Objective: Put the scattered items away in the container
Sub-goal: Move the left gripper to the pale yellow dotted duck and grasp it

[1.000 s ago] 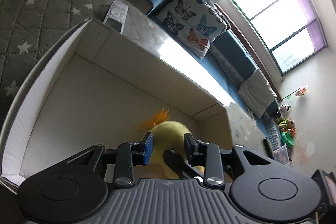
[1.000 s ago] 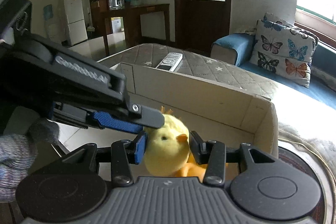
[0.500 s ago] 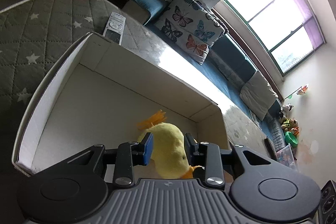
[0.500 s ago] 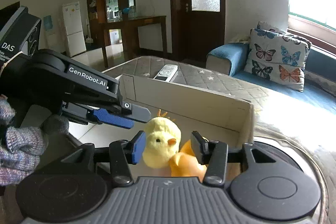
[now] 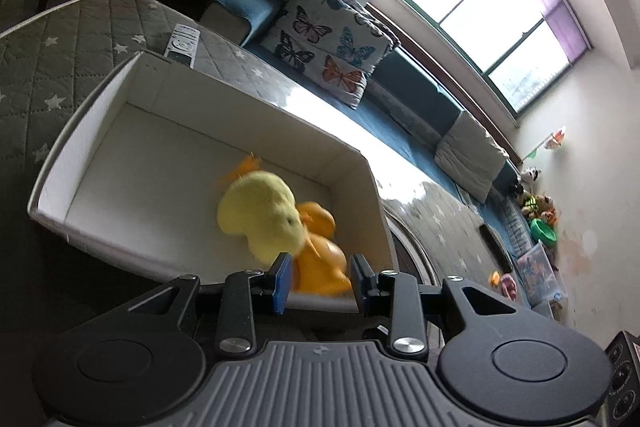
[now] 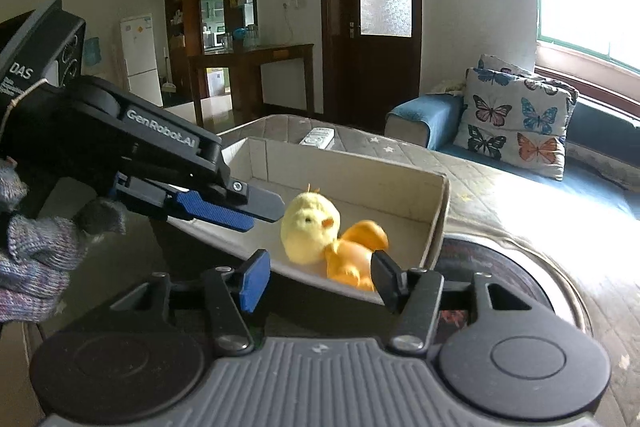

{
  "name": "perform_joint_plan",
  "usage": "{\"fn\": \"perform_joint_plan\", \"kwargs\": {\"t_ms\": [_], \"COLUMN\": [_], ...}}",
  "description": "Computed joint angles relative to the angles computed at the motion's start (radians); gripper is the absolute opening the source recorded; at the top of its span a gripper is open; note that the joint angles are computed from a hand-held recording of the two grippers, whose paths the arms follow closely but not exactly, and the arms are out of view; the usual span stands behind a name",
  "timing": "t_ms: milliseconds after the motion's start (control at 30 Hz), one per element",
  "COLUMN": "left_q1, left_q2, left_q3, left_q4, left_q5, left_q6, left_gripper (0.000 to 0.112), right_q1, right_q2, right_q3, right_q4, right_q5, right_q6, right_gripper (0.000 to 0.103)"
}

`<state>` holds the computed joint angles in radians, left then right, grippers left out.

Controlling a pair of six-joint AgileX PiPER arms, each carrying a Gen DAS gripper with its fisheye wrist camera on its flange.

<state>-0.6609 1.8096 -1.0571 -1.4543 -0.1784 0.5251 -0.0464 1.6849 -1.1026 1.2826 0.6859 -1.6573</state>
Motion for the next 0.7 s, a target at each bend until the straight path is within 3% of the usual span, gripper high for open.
{"fn": "perform_joint_plan", "kwargs": {"t_ms": [267,333,700], "left_q1": [-0.099,-0.118,-0.206], "left_q2": [-0.006,-0.001,0.028], "left_q3": [0.026,0.029,0.066], "left_q4": [-0.026,-0.023,0.112], "left_q5": [-0.040,-0.046,-0.050], "left_q6": [0.004,-0.002,-0.216], "left_gripper": [0.034,0.034,0.034], "right_q1": [-0.093,-0.116,-0.167], "right_q2": [-0.068,-0.080,-0.081], "right_q3": [0.110,0.135,0.244], "right_q4": [-0.008,-0.007,-0.033], "right_q5": [0.047,0.063,0.074], "right_q6": [-0.068,-0.088,-0.160], "right_gripper": [0.066,0.073,0.073]}}
